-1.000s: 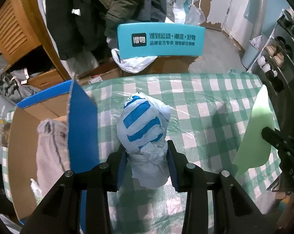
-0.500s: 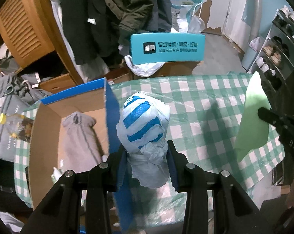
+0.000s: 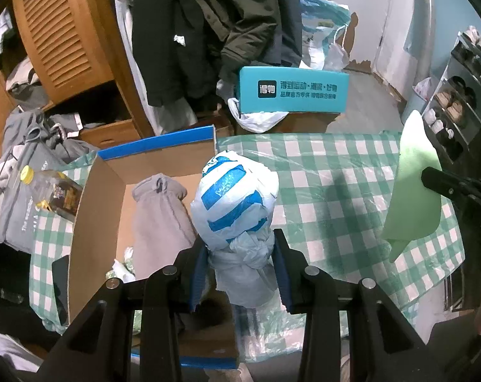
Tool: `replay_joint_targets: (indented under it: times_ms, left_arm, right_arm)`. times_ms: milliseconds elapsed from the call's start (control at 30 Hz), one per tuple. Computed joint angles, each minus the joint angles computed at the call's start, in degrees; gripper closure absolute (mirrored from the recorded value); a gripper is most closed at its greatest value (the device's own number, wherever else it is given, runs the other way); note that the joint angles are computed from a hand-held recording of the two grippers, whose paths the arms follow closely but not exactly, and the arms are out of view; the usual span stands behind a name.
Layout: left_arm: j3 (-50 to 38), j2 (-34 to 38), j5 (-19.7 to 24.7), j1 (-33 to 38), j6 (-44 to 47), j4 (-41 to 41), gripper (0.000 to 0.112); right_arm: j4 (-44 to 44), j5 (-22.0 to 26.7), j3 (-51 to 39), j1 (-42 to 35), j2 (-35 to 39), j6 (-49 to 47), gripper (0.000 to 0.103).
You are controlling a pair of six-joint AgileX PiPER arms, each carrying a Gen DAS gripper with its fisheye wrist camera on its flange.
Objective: Organize soft objects
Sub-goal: 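Carry striped sock with left tool while right tool carries green sheet over box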
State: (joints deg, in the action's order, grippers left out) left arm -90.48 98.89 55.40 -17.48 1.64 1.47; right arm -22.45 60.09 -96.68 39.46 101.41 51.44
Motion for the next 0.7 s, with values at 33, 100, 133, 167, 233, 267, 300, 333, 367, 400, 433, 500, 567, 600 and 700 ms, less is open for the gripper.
replay_joint_targets:
  times_ms: [33, 100, 133, 167, 233, 267, 300, 333, 367, 400, 433, 500, 567, 600, 700]
  left_arm:
    - [0.32, -0.30, -0.28, 0.17, -0.01, 0.08, 0.074]
    - [1.11, -0.91, -1.02, 0.56, -0.03, 0.35, 0.074]
    - [1.47, -1.17, -1.27, 0.81, 0.11, 0.34, 0.074]
    - [1.81, -1.40, -1.55, 1.11, 0.33, 0.28, 0.074]
    - [2.50, -1.88, -2.07, 1.53, 0.55, 0.34, 0.074]
    - [2.90, -2.23, -2.30, 1.79, 0.76, 0.31, 0.074]
    - [3.36, -2.62, -2.55, 2.05, 0.91, 0.37, 0.074]
    - [3.85, -3.01, -2.87, 2.39, 1.10, 0.42, 0.074]
    - [4.24, -3.31, -3.11, 2.88, 1.42, 0.35, 0.074]
    - [4.64, -3.59, -3.34, 3.37, 1.63, 0.36, 0.074]
    - [4.88, -3.69, -3.47, 3.95, 1.81, 0.37, 0.074]
    - [5.12, -3.71, -3.48, 5.16, 2.47, -0.24, 0.074]
    - [5.25, -3.59, -3.48, 6.42, 3.23, -0.88, 0.074]
    - [5.30, -3.56, -3.51, 7.02, 3.58, -1.14, 0.074]
    - [5.35, -3.37, -3.80, 8.75, 4.36, -1.53, 0.074]
  right_arm:
    - [0.01, 0.32, -0.83, 0.43, 0.44, -0.13, 0.099]
    - [0.16, 0.93, -2.59, 1.12, 1.40, -0.65, 0.099]
    - [0.21, 1.21, -3.43, 1.49, 1.90, -0.91, 0.099]
    - [0.15, 1.52, -4.36, 1.91, 2.45, -1.11, 0.099]
    - [0.25, 2.10, -6.06, 2.55, 3.46, -1.56, 0.099]
    - [0.42, 2.32, -6.95, 2.78, 4.00, -1.83, 0.099]
    - [0.68, 2.52, -7.87, 2.93, 4.54, -2.16, 0.099]
    - [0.88, 2.71, -8.75, 3.14, 5.02, -2.37, 0.099]
    - [1.05, 2.80, -9.40, 3.31, 5.39, -2.55, 0.099]
    - [1.38, 2.89, -10.49, 3.43, 6.01, -2.95, 0.099]
    - [1.54, 3.06, -11.32, 3.58, 6.46, -3.15, 0.099]
    - [1.85, 3.79, -14.06, 4.02, 8.01, -3.94, 0.099]
    - [2.13, 4.69, -17.04, 4.44, 9.76, -4.73, 0.099]
    - [2.24, 4.84, -17.74, 4.62, 10.15, -4.93, 0.099]
    - [3.25, 6.59, -23.61, 5.06, 13.54, -6.66, 0.099]
